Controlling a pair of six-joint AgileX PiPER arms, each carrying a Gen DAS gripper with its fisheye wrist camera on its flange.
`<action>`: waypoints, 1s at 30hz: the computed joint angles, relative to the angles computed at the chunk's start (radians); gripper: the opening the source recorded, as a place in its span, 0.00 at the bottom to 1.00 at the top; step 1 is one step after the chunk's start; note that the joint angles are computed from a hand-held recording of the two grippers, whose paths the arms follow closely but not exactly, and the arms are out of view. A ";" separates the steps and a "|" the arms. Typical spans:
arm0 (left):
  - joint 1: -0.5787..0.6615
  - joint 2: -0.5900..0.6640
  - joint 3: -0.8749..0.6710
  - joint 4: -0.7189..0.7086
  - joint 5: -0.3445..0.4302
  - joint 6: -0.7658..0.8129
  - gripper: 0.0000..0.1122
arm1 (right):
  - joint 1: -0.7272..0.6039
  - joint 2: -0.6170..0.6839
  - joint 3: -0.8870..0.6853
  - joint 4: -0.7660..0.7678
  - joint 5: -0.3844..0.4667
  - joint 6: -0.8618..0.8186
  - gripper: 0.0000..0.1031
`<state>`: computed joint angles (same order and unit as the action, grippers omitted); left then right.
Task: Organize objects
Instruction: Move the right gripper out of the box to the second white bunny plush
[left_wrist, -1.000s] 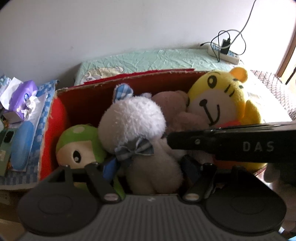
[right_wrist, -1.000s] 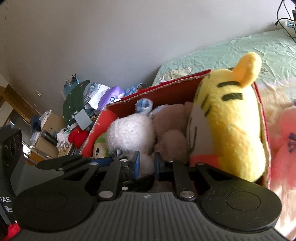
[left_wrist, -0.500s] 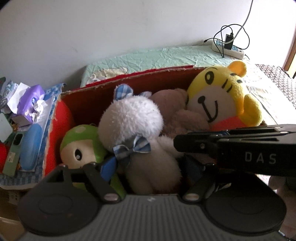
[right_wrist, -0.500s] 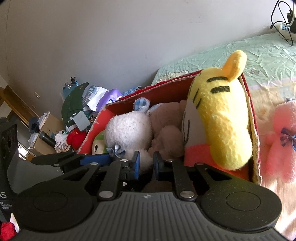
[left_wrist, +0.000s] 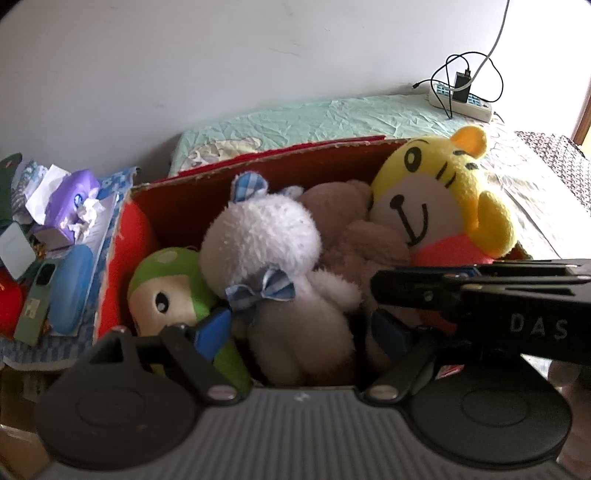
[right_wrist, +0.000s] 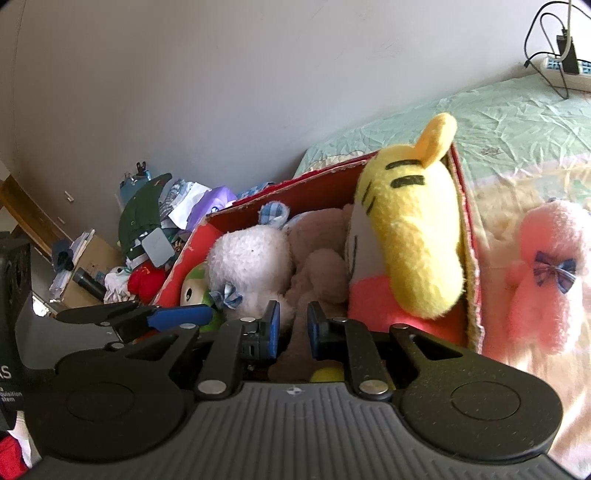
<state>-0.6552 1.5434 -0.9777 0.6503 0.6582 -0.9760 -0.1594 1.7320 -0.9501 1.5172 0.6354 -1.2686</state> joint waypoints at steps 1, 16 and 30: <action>-0.002 0.000 -0.001 0.002 0.005 -0.004 0.75 | 0.001 -0.003 0.003 0.003 -0.003 0.001 0.16; -0.082 0.004 -0.042 0.052 0.141 -0.089 0.76 | -0.021 -0.066 0.077 0.075 -0.002 -0.075 0.23; -0.220 -0.023 -0.096 0.102 0.320 -0.173 0.77 | -0.059 -0.141 0.158 0.130 0.050 -0.123 0.24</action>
